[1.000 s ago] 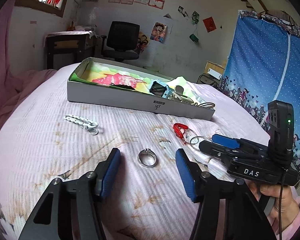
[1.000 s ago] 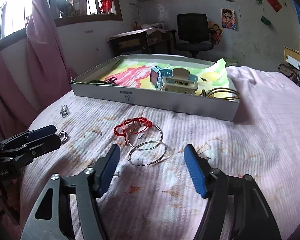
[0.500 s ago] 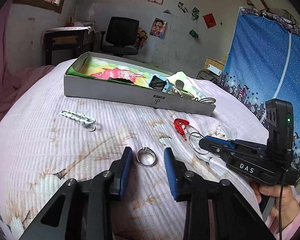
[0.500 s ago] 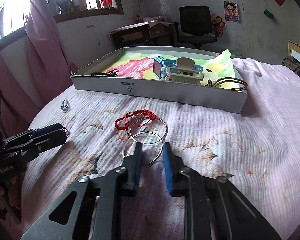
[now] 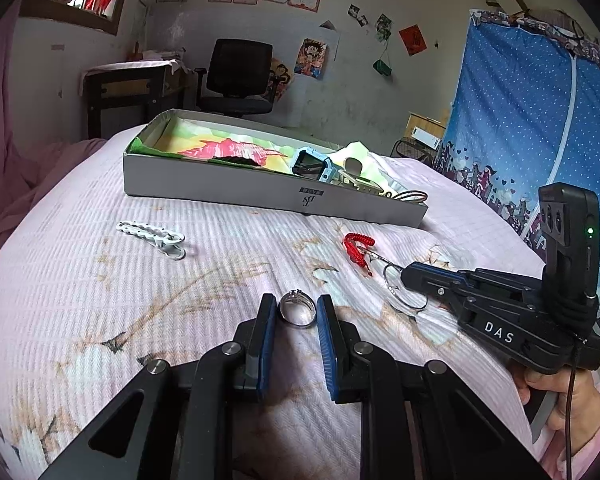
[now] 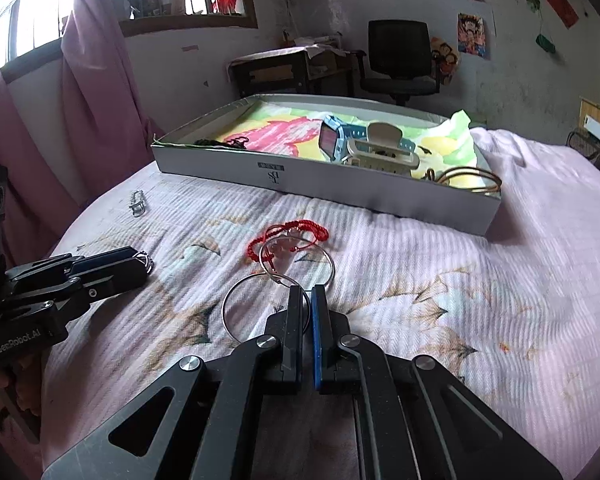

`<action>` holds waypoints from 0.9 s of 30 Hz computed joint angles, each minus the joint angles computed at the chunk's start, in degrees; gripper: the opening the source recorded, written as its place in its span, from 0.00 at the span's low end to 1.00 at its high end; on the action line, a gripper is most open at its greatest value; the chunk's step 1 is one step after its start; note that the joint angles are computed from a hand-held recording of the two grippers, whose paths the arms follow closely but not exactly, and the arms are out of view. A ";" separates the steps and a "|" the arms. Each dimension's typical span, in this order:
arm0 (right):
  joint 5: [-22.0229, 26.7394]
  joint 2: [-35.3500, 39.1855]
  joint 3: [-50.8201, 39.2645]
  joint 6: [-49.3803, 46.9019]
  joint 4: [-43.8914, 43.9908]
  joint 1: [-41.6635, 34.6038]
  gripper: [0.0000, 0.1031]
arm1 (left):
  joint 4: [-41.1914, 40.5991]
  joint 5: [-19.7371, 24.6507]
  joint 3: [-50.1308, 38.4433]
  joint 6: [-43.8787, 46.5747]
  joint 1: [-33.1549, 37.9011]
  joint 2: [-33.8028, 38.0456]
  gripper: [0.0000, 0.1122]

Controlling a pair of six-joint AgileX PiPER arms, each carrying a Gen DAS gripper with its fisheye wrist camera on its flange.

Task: Organize jewelry
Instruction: 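Carry the ring and hoops over the box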

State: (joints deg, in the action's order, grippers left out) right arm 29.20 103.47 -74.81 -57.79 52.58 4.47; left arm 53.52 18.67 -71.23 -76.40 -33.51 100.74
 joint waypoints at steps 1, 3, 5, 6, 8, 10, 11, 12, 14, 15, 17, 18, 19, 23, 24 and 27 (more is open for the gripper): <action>-0.65 -0.59 0.72 -1.19 1.17 -0.01 0.04 | 0.95 -0.12 0.30 -1.03 -0.11 -0.14 0.17; -1.21 -1.44 1.84 -3.65 3.80 -0.46 0.04 | 2.94 -0.46 0.95 -3.15 -0.12 -0.50 0.17; -1.58 -2.07 2.70 -5.97 6.52 -0.99 0.04 | 4.21 -0.33 1.14 -4.50 -0.22 -0.61 0.17; -1.88 -2.44 3.20 -7.16 7.96 -1.23 0.04 | 5.33 -0.15 1.36 -5.66 -0.39 -0.72 0.17; -2.54 -3.31 4.36 -10.16 11.43 -1.76 0.04 | 7.52 0.21 1.71 -7.92 -0.79 -0.91 0.17; -3.61 -4.06 5.37 -13.11 14.86 -1.99 0.04 | 10.33 -0.18 2.51 -10.67 -0.90 -1.41 0.17; -3.99 -4.36 5.73 -14.64 16.55 -2.12 0.04 | 11.53 -0.64 2.98 -11.81 -0.90 -1.73 0.17; -4.35 -4.69 6.17 -16.18 18.19 -2.21 0.04 | 12.46 -0.80 3.33 -12.69 -1.01 -2.01 0.17; -4.92 -5.31 6.82 -18.62 20.77 -2.30 0.04 | 13.41 -1.06 3.64 -13.45 -1.04 -2.42 0.17; -5.11 -5.56 7.06 -19.60 21.75 -2.35 0.04 | 13.49 -1.06 3.60 -13.42 -1.03 -2.53 0.17; -5.35 -5.94 7.18 -21.15 23.30 -2.42 0.04 | 14.27 -1.14 3.71 -14.03 -1.04 -3.07 0.17; -5.57 -6.07 7.14 -21.56 23.75 -2.33 0.04 | 15.23 -1.25 3.87 -14.95 -1.07 -3.50 0.17; -5.73 -6.22 7.07 -21.87 24.11 -2.29 0.04 | 15.46 -1.26 3.81 -15.15 -1.03 -3.74 0.17; -6.47 -6.48 6.25 -23.91 26.44 -1.78 0.04 | 9.44 -0.33 0.00 -8.54 -0.02 -3.62 0.17; -6.59 -6.35 5.84 -23.99 26.65 -1.56 0.04 | 8.03 -0.28 -1.08 -6.89 0.49 -3.52 0.17; -7.41 -4.59 1.89 -22.70 25.47 -0.15 0.04 | 2.93 0.07 -5.51 -1.05 2.66 -2.15 0.17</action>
